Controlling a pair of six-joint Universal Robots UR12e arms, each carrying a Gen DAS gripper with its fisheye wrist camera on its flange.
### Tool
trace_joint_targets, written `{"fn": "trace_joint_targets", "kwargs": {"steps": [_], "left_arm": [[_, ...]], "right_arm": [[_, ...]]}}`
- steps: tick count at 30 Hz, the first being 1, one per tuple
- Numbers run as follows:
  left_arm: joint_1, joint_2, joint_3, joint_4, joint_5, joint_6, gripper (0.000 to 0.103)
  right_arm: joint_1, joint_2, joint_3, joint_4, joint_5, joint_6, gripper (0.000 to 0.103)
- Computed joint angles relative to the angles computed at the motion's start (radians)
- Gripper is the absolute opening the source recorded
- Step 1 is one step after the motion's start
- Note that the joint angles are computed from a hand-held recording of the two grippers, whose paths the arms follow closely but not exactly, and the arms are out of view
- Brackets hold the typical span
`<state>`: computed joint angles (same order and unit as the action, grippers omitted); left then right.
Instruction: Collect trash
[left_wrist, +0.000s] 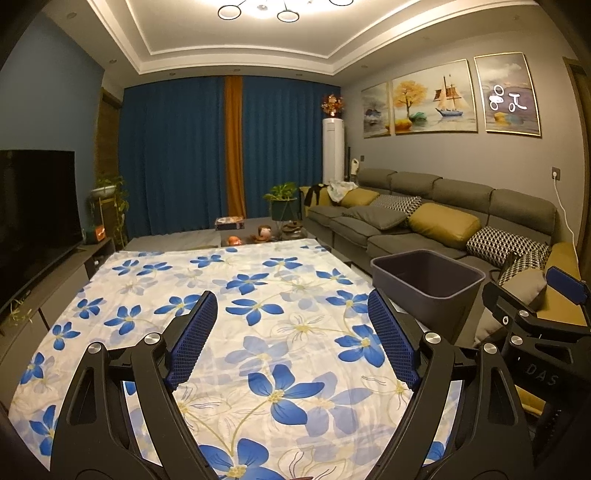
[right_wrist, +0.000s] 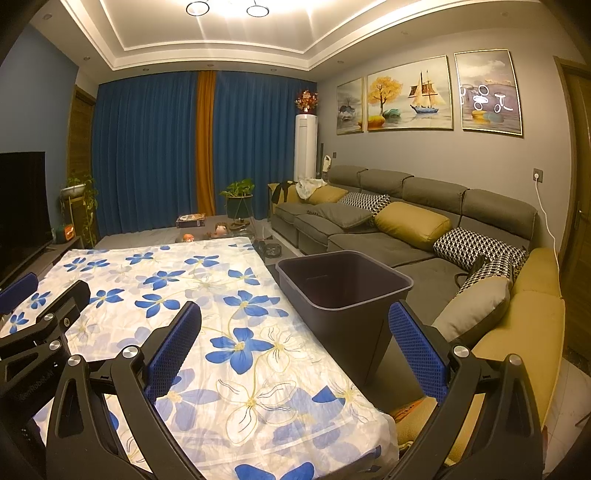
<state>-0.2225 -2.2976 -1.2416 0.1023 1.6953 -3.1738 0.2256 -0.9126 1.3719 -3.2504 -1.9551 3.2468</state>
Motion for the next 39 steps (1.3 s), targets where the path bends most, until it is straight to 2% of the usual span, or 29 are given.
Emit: {"fn": "trace_joint_targets", "kwargs": {"steps": [25, 32, 36, 39], "left_arm": [[-0.004, 0.004, -0.001, -0.01, 0.03, -0.012, 0.084], [-0.005, 0.005, 0.002, -0.014, 0.039, -0.013, 0.089], [-0.007, 0.001, 0.008, -0.017, 0.065, -0.019, 0.095], [-0.007, 0.001, 0.009, -0.018, 0.08, -0.03, 0.096]], "right_arm": [[-0.001, -0.001, 0.003, 0.001, 0.007, 0.002, 0.098], [-0.003, 0.0, 0.0, 0.001, 0.012, 0.001, 0.098], [-0.004, 0.0, -0.004, 0.008, 0.017, 0.004, 0.098], [-0.004, 0.001, -0.004, 0.008, 0.017, 0.003, 0.098]]}}
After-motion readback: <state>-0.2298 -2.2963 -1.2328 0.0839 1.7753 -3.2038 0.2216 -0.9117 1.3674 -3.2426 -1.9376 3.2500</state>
